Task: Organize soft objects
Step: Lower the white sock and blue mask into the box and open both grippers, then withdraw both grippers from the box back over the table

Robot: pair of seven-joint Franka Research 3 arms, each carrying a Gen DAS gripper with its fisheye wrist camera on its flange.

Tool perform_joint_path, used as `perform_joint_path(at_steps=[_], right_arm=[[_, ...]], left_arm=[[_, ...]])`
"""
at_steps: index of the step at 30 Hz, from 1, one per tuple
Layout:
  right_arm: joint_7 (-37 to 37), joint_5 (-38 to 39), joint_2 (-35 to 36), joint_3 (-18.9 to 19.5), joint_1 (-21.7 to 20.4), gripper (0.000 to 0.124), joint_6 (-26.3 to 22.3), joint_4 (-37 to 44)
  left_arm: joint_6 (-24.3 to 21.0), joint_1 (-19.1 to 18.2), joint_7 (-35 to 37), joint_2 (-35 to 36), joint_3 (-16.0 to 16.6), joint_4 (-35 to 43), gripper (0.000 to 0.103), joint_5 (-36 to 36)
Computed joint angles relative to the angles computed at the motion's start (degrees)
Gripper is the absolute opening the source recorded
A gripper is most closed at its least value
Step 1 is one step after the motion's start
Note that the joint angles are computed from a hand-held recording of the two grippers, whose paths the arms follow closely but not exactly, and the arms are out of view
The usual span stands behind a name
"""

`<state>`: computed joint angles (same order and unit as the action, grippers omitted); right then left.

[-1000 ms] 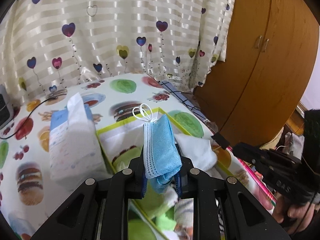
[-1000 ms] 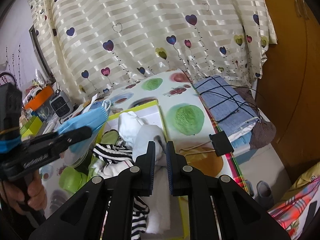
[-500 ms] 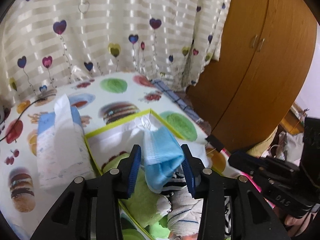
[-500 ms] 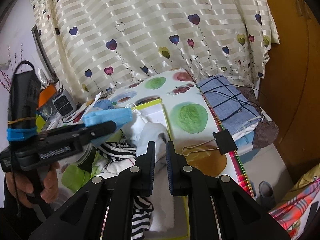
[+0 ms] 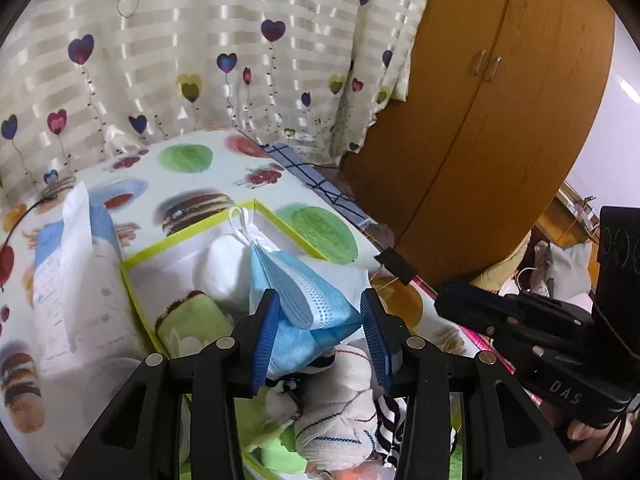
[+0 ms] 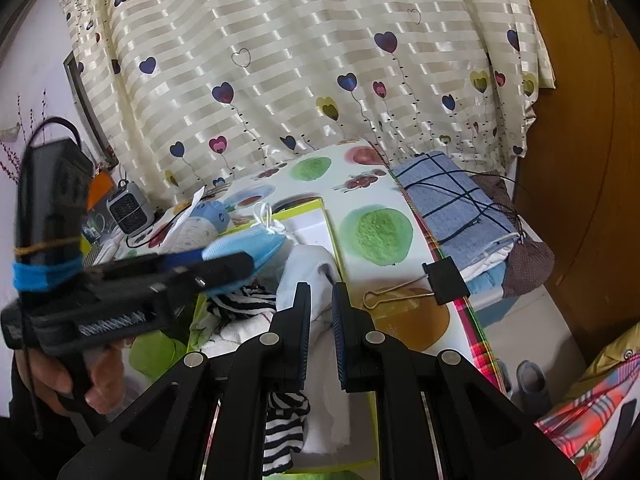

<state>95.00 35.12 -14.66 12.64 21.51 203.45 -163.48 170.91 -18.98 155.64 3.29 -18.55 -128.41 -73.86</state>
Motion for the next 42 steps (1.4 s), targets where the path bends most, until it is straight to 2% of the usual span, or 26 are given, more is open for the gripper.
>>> perform_joint_path(at_steps=[6,13,14,16,17,18,24,32,34,36,42], right_arm=[[-0.1,0.7,-0.9,0.4,-0.3,0.011,-0.2,-0.4],[-2.4,3.1,-2.5,3.7,-1.1,0.012,-0.9,-0.1],[-3.2,4.2,-2.9,5.0,-1.6,0.014,-1.1,0.0],[-6.2,8.6,-3.7,9.6,-4.3,0.031,-2.2,0.6],[-8.0,11.1,-4.3,12.4,-6.0,0.036,-3.0,1.0],[-8.6,11.9,-4.6,13.2,-6.2,0.043,-3.1,0.9],[-12.2,18.6,-8.4,22.9,-11.4,0.044,-6.0,1.0],[-7.3,16.7,-15.3,33.7,-18.1,0.044,-11.6,-0.4],[-5.7,15.7,-16.4,34.6,-18.2,0.044,-12.3,-0.8],[-4.1,14.7,-17.2,34.8,-17.8,0.044,-13.0,-1.2],[1.0,11.4,-19.6,37.4,-18.8,0.044,-15.1,-1.7]], left_arm=[[0.9,-0.5,3.4,-2.7,0.6,-1.3,0.040,-4.3],[2.8,-2.6,3.9,-6.6,2.1,-4.8,0.040,-6.6],[3.3,-3.0,4.0,-7.3,2.3,-5.5,0.040,-7.1],[4.0,-3.9,4.3,-9.0,2.8,-7.1,0.040,-8.0],[4.3,-4.3,4.8,-9.7,3.0,-7.8,0.040,-8.7],[5.0,-4.8,5.0,-10.8,3.1,-8.9,0.040,-9.3],[9.0,-8.0,3.2,-15.3,4.4,-13.9,0.040,-9.7],[14.7,-13.8,1.4,-21.3,7.3,-20.3,0.040,-11.6],[16.0,-13.4,-3.2,-22.4,6.2,-22.2,0.040,-8.1],[17.4,-14.6,-4.7,-23.5,6.9,-23.8,0.040,-7.4],[16.9,-9.3,-13.9,-27.2,1.7,-28.5,0.040,-1.4]])
